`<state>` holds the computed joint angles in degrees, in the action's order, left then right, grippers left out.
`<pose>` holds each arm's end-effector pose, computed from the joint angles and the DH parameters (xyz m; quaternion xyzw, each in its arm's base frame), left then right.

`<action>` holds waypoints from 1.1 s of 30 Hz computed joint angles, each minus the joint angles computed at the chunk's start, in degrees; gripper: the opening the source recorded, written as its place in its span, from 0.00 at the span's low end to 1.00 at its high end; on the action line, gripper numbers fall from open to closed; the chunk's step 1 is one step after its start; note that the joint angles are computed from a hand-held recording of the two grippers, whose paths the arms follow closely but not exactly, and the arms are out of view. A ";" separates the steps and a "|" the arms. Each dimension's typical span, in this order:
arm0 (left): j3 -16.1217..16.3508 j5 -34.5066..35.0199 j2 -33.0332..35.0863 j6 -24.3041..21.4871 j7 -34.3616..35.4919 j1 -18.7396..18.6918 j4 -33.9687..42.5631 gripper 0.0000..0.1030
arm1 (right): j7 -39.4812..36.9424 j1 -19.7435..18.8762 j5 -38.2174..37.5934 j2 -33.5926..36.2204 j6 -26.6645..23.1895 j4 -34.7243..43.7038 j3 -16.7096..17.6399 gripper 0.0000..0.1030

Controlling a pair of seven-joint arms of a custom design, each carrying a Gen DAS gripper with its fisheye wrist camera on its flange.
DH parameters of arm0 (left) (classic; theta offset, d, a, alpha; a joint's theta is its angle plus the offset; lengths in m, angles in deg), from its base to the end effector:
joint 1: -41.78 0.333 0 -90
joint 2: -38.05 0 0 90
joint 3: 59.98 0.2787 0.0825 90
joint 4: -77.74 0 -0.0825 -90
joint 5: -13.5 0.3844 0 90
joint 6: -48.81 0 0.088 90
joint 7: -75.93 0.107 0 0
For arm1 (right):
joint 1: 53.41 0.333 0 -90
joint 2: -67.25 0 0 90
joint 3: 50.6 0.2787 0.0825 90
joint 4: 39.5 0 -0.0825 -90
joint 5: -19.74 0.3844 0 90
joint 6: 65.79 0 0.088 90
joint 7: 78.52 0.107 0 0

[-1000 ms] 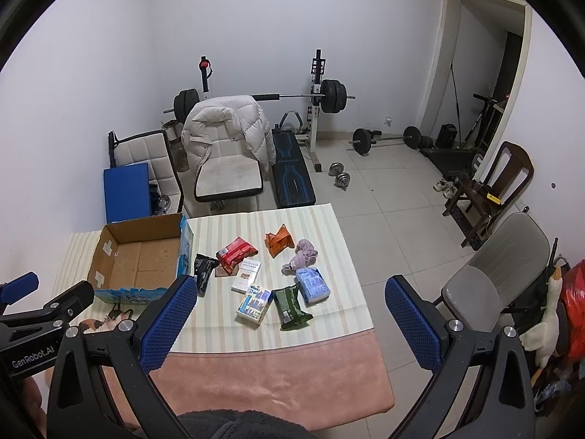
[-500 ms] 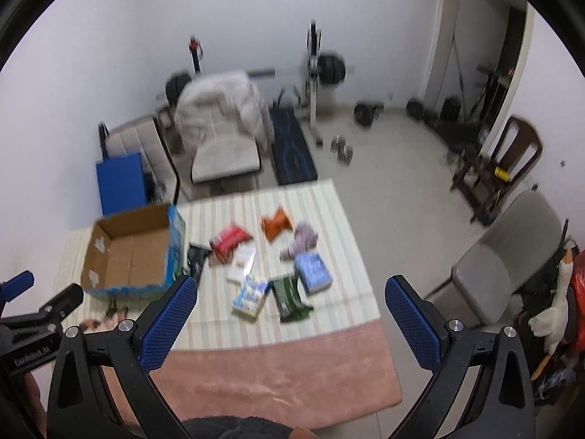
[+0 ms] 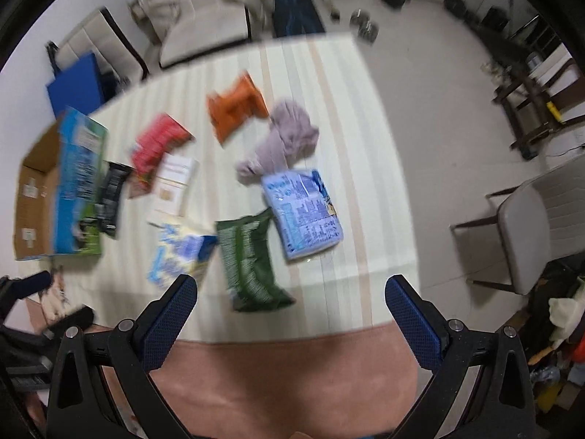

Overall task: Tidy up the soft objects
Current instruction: 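Grasp the yellow carton with the left tool while the right tool grasps the blue tissue pack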

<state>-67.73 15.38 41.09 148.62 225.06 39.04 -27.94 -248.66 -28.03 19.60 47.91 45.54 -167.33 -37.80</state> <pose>0.5494 -0.0978 0.4427 0.1722 -0.9819 -0.0389 0.0681 0.3673 0.2944 0.4731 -0.2396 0.9699 -0.0263 0.0343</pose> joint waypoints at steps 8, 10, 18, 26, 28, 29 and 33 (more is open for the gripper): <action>-1.08 6.07 1.63 6.92 -4.37 -2.10 -8.02 0.98 | -11.64 -0.91 8.15 1.59 15.25 -12.51 -4.19 0.94; -0.97 6.73 2.01 7.55 -4.90 -2.13 -8.47 0.86 | -13.71 -0.98 9.96 2.38 17.49 -13.56 -4.57 0.88; -0.81 8.30 1.86 7.12 -5.94 -2.03 -7.76 0.65 | -18.88 -1.80 13.79 6.06 22.63 -15.44 -5.32 0.77; -1.43 9.97 -2.80 15.52 -6.86 -3.01 -16.40 0.65 | -21.85 -2.82 14.38 12.67 20.30 -10.51 -5.78 0.76; -1.36 9.83 -2.96 15.95 -7.08 -3.05 -16.97 0.64 | -22.41 -3.16 13.95 14.93 18.47 -7.79 -5.89 0.76; -1.29 9.79 -2.91 15.58 -6.80 -3.00 -16.60 0.64 | -22.78 -3.26 13.69 16.18 17.48 -6.44 -5.89 0.76; -1.12 9.93 -1.57 15.08 -6.55 -2.93 -14.86 0.62 | -22.05 -3.12 13.79 17.27 17.18 -5.06 -5.55 0.76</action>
<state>-68.85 25.31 39.52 163.70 218.51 36.11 -42.80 -270.71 -31.14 33.40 65.17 62.72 -172.38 -43.35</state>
